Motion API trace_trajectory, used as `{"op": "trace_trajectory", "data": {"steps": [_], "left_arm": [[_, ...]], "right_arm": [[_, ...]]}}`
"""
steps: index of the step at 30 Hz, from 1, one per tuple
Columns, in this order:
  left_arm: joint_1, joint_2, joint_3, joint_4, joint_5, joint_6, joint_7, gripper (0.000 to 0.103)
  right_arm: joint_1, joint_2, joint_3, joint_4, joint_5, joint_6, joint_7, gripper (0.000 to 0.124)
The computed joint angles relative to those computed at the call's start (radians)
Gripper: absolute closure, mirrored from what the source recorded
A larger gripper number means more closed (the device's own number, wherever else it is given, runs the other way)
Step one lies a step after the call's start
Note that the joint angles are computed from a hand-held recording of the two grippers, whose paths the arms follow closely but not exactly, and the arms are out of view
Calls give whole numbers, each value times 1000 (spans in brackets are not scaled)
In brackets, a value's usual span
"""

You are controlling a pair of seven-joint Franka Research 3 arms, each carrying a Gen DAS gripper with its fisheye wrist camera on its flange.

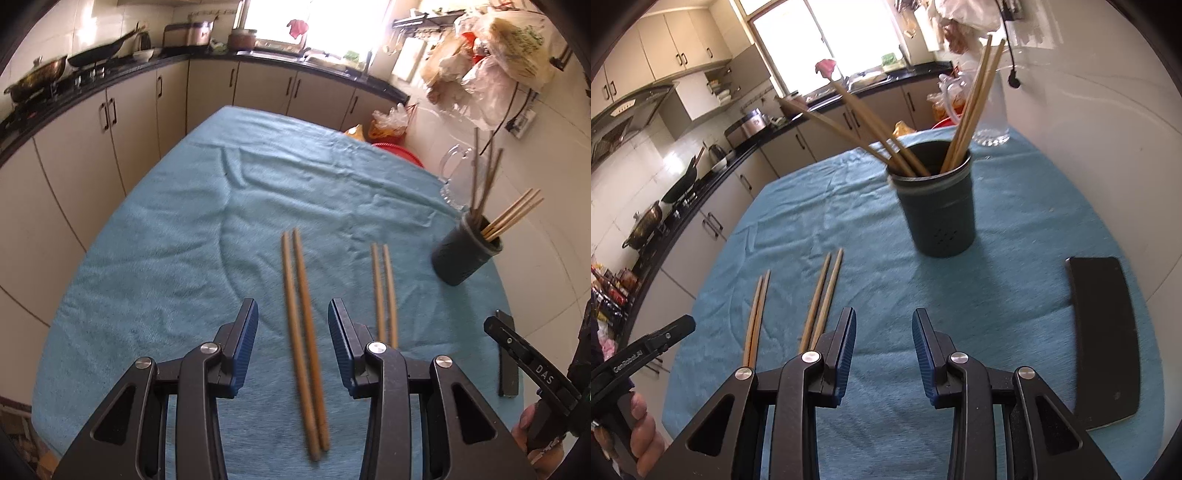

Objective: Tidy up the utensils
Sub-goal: 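Move both open tools back to the chopsticks on the towel and close on new ones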

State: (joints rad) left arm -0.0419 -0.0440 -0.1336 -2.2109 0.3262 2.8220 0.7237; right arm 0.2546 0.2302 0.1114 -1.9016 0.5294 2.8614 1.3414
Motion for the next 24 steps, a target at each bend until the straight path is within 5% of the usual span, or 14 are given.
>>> {"op": "trace_trajectory", "data": {"steps": [10,24], "left_arm": [[5,103,5,81,-216,-74,192,65],[0,280,17,296,-99,-233,143,65]], "right_arm": [[8,27,7,20,-7,-23,-3,90],[-1,34,3,27,2,-40,-10,90]]}}
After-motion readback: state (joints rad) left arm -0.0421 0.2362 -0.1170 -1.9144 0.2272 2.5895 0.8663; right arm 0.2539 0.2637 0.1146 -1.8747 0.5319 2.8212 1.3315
